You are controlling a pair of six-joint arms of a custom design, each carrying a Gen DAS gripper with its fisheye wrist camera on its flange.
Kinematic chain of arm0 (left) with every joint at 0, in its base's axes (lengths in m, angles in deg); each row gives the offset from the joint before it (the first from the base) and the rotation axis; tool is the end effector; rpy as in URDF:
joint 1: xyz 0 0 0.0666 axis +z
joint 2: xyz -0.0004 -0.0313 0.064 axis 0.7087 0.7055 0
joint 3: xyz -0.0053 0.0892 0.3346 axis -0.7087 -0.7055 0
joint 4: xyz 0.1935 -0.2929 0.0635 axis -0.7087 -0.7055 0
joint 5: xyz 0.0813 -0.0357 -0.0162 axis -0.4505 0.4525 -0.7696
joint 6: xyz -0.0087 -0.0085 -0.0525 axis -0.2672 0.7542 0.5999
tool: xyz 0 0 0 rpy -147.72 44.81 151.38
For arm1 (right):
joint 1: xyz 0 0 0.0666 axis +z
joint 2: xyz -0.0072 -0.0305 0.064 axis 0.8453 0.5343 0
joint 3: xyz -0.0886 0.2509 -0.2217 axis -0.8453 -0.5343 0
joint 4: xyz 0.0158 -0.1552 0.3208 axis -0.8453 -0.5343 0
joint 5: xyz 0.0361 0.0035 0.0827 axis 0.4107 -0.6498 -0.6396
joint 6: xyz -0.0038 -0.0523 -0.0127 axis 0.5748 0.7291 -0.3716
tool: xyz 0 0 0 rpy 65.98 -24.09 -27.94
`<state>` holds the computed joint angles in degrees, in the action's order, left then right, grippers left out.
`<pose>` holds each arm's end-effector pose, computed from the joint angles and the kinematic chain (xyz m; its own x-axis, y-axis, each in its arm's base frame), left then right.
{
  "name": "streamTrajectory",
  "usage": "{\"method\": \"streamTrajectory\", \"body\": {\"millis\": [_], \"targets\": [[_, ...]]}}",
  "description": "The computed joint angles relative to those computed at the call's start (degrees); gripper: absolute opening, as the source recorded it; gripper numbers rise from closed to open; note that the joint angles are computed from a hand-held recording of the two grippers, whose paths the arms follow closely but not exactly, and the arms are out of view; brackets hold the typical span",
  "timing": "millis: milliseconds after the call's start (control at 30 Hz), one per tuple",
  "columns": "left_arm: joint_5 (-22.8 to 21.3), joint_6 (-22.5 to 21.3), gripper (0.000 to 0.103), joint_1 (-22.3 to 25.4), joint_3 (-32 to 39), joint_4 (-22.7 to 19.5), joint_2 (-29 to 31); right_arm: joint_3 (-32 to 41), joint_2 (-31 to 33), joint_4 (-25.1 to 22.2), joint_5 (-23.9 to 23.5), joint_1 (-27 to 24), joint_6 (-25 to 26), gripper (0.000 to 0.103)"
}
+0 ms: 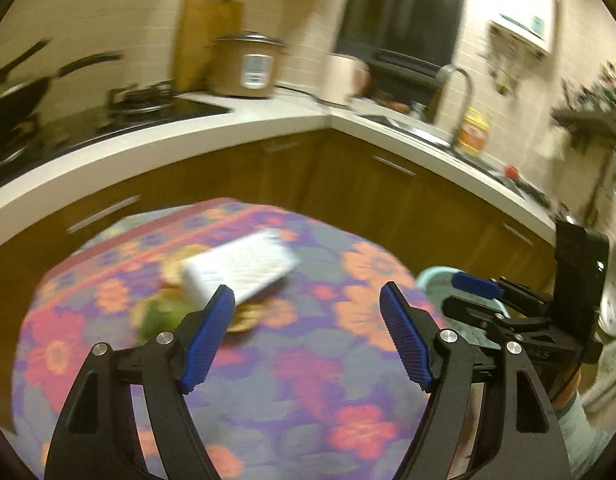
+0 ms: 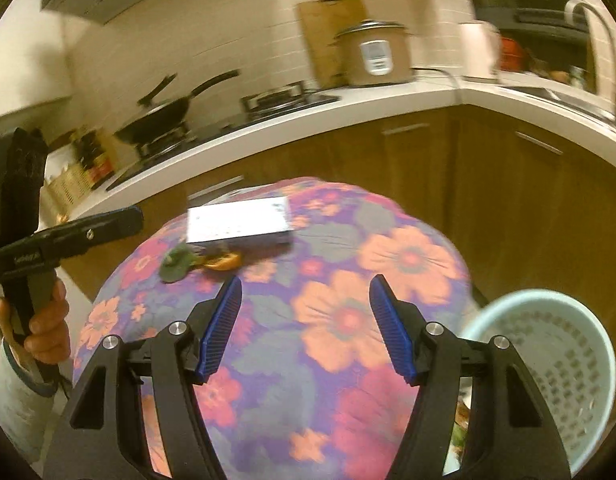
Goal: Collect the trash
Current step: 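Move both tools back to the table and grasp the white milk carton with the left tool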
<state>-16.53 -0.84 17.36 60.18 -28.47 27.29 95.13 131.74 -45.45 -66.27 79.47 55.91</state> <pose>0.4055 -0.2163 0.6355 -0.6024 0.0913 -0.7929 0.3967 0.8963 -0.1982 0.3941 0.1604 0.5881 -0.5802 0.0226 -0.8141 -0.3118 0.9173 0.2477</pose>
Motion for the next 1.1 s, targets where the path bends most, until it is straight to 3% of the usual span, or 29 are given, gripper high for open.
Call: {"method": "streamTrajectory", "body": {"millis": [200,300,467,667,867,967,1100], "targets": [[4.0,1.8,0.073,7.9,-3.2,1.4,-0.5,11.9,10.4,-4.7,-2.1,2.5,-0.6,0.063],[8.4,4.1,0.073,10.0,-1.8,1.2,2.1,18.5,15.2,-7.5,-1.3,3.7,-0.4,0.063],[12.0,6.4,0.072,10.5,2.3,-0.5,7.4,23.0,18.3,-9.2,-1.7,3.1,-1.1,0.063],[11.0,6.6,0.071,9.3,8.1,-3.6,12.7,21.6,17.8,-8.7,-2.7,1.5,-1.5,0.063],[11.1,5.9,0.047,8.3,9.1,-4.9,13.8,16.9,15.4,-5.9,-5.1,-0.5,-2.8,0.063],[10.3,5.0,0.045,7.4,9.1,-5.3,13.7,15.3,14.4,-5.2,-5.5,-1.1,-3.4,0.063],[7.0,3.6,0.042,5.5,4.2,-2.7,10.3,14.5,13.8,-5.1,-5.9,-1.4,-3.3,0.063]]}}
